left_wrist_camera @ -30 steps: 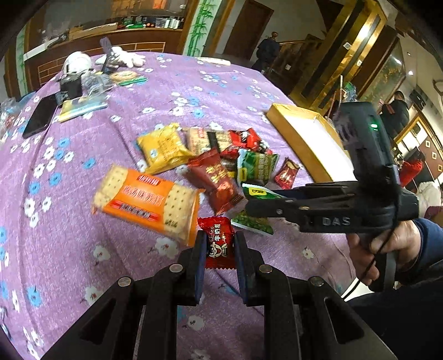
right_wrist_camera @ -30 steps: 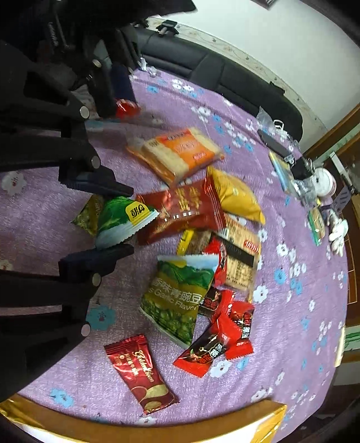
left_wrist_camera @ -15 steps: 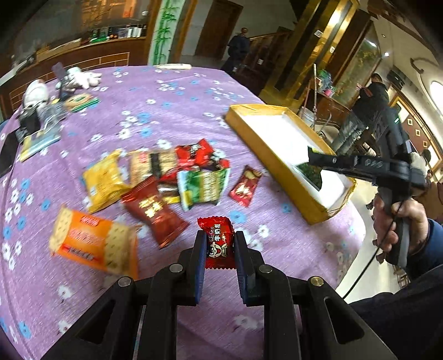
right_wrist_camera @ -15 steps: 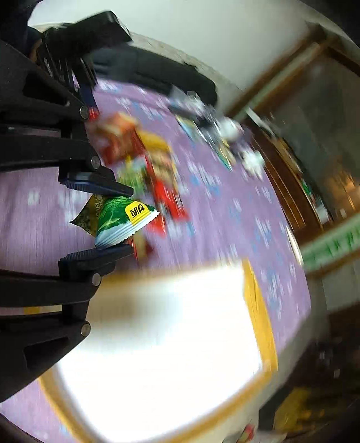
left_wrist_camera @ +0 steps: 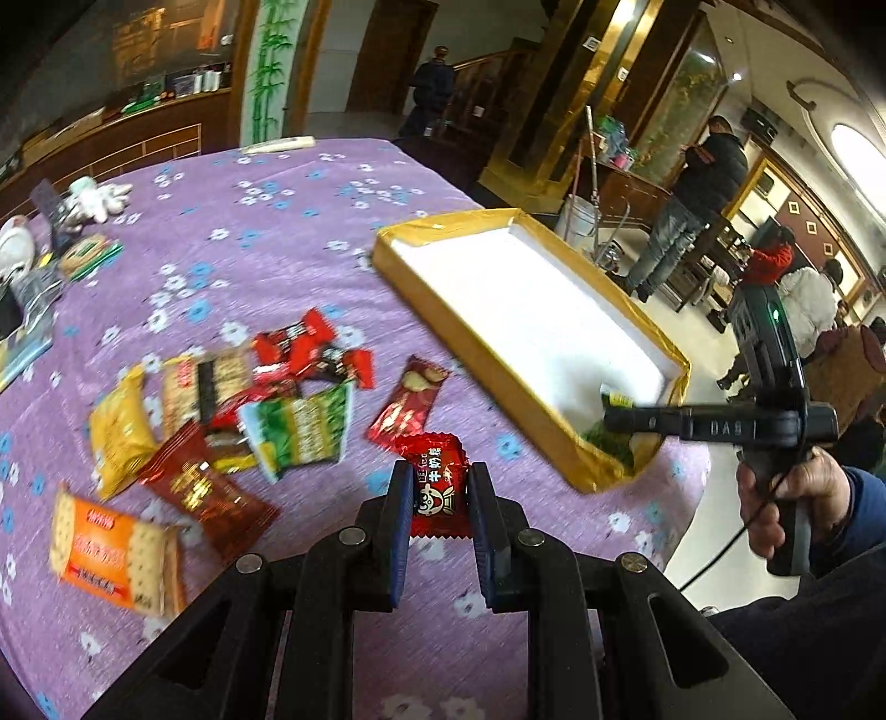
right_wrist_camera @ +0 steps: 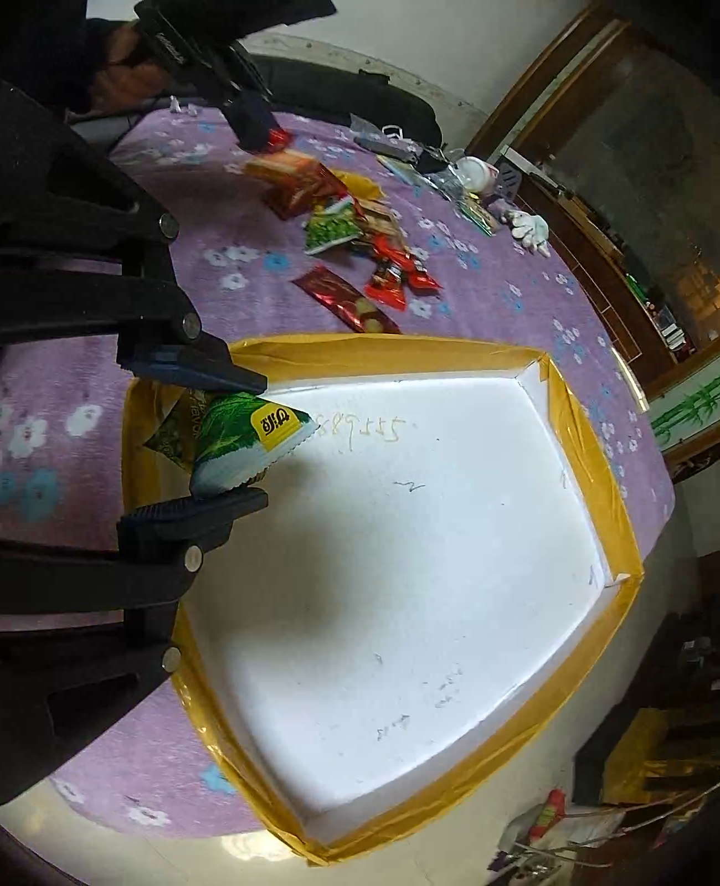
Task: Organize snacks
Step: 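Carry candy and pea bag over the yellow tray and open both grippers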
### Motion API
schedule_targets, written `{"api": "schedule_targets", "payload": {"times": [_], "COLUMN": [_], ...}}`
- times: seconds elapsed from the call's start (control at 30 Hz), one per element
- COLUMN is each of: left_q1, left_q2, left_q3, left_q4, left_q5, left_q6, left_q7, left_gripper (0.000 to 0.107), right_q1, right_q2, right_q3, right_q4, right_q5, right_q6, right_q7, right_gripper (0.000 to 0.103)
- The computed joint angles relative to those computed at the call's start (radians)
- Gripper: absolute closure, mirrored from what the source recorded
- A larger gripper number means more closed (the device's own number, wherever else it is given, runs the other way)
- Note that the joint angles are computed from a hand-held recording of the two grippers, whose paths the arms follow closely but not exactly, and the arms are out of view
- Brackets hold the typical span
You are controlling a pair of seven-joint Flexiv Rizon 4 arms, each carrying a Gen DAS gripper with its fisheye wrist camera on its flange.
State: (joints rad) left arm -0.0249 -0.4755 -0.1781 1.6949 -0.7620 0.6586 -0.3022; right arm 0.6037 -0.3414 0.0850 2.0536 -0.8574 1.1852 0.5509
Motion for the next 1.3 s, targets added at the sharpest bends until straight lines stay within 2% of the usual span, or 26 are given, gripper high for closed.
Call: {"api": "schedule_targets", "payload": {"times": [0.17, 0.37, 0.53, 0.63, 0.8, 0.97, 1.3], "left_q1": [-0.026, -0.079, -0.134, -0.171, -0.227, -0.277, -0.3], "left_q2": [-0.011, -0.047, -0.119, -0.186, -0.304, -0.43, -0.527], "left_q3": [-0.018, -0.053, -0.073, -0.076, -0.069, -0.039, -0.027], "left_q4": [-0.028, -0.103, -0.214, -0.305, -0.445, -0.614, -0.754], "left_q5": [0.001, 0.003, 0.046, 0.096, 0.19, 0.298, 0.39], "left_q6": [0.011, 0.062, 0.099, 0.111, 0.14, 0.099, 0.066], "left_q7": [-0.011, -0.041, -0.121, -0.206, -0.34, -0.49, -0.593], "left_gripper": [0.088, 0.088, 0.088, 0.088, 0.088, 0.088, 0.088], "right_q1": [-0.001, -0.072, -0.144, -0.178, -0.207, -0.215, -0.204], "right_q2": [0.028, 0.083, 0.079, 0.042, -0.04, -0.117, -0.183], "right_q3": [-0.012, -0.017, -0.025, -0.053, -0.09, -0.097, -0.102], "right_q4": [0.026, 0.017, -0.022, -0.055, -0.112, -0.175, -0.24], "right_q5": [-0.043, -0.081, -0.07, -0.059, 0.04, 0.176, 0.368], "right_q6": [0.044, 0.027, 0.046, 0.104, 0.161, 0.162, 0.158], "right_q7": [0.031, -0.023, -0.118, -0.155, -0.256, -0.378, -0.565], "right_gripper": [0.07, 0.07, 0.07, 0.07, 0.07, 0.07, 0.07]}}
